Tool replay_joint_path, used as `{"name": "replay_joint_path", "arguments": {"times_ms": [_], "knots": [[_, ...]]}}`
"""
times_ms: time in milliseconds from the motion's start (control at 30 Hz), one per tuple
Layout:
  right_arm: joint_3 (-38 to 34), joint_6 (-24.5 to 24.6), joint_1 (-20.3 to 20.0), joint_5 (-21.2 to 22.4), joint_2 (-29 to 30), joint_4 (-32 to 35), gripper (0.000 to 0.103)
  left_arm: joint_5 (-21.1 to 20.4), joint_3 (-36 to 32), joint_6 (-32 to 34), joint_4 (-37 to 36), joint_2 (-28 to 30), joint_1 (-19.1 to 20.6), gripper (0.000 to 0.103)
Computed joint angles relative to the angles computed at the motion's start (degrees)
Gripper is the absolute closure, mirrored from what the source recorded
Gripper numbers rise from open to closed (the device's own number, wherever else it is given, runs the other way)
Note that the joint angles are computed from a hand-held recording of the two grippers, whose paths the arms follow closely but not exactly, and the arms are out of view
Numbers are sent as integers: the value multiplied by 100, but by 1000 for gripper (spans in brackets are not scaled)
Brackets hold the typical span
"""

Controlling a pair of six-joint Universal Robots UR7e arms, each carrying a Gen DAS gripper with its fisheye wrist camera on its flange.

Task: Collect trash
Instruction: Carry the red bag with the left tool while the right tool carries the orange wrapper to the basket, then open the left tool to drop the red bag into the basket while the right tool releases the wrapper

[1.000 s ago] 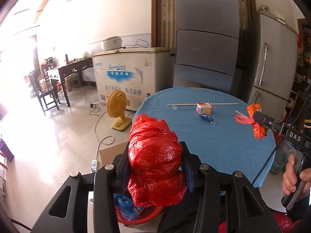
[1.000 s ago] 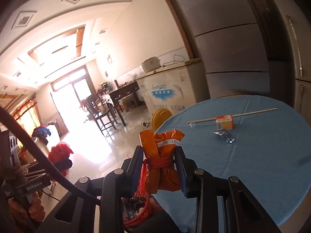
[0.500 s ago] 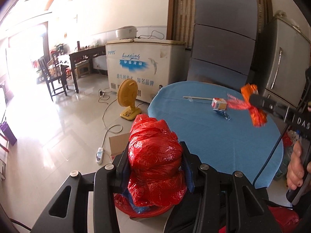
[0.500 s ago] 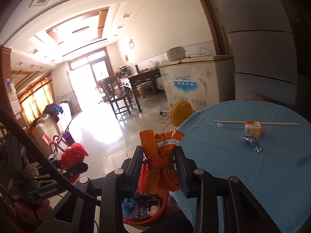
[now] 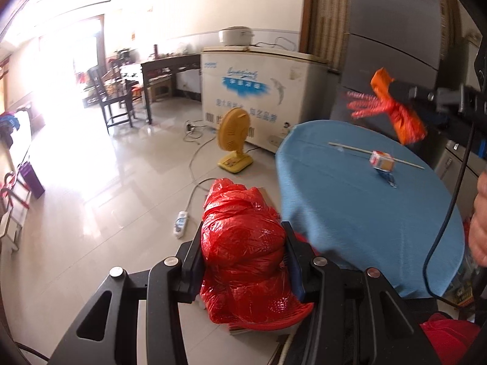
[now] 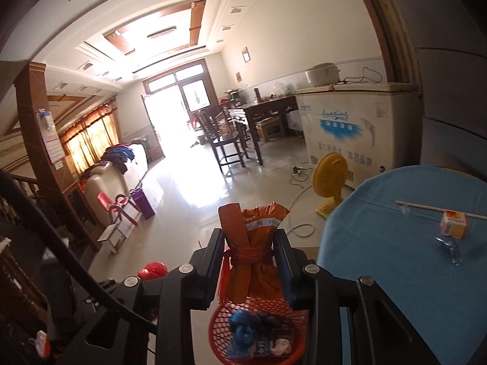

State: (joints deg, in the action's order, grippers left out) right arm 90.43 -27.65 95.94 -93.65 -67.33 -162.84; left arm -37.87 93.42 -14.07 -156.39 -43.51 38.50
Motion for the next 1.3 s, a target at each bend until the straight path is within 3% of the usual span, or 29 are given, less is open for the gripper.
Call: {"name": "replay_joint_path", "arguments": {"times_ms": [167,333,533,733,967,1300], "knots": [[-384,125,116,166,385,199,67,311,145,-144,-4,-169,91,56],[-319,46,87,224,511,305,67,604,182,-179,-18,-212,146,56],[-168,88,-139,242,570,642,67,525,99,-103,58,-99,185,56],[-270,327,-391,374,699,1328,67,70,56,-327,434,-25,322,56],[-656,686,-639,344,998,1871,67,-1038,-133,-604,905,71,603,56],[-1108,1517,-940,-17,1291,1907,67,-1259,-535,-499,1051,561,756,56]]}}
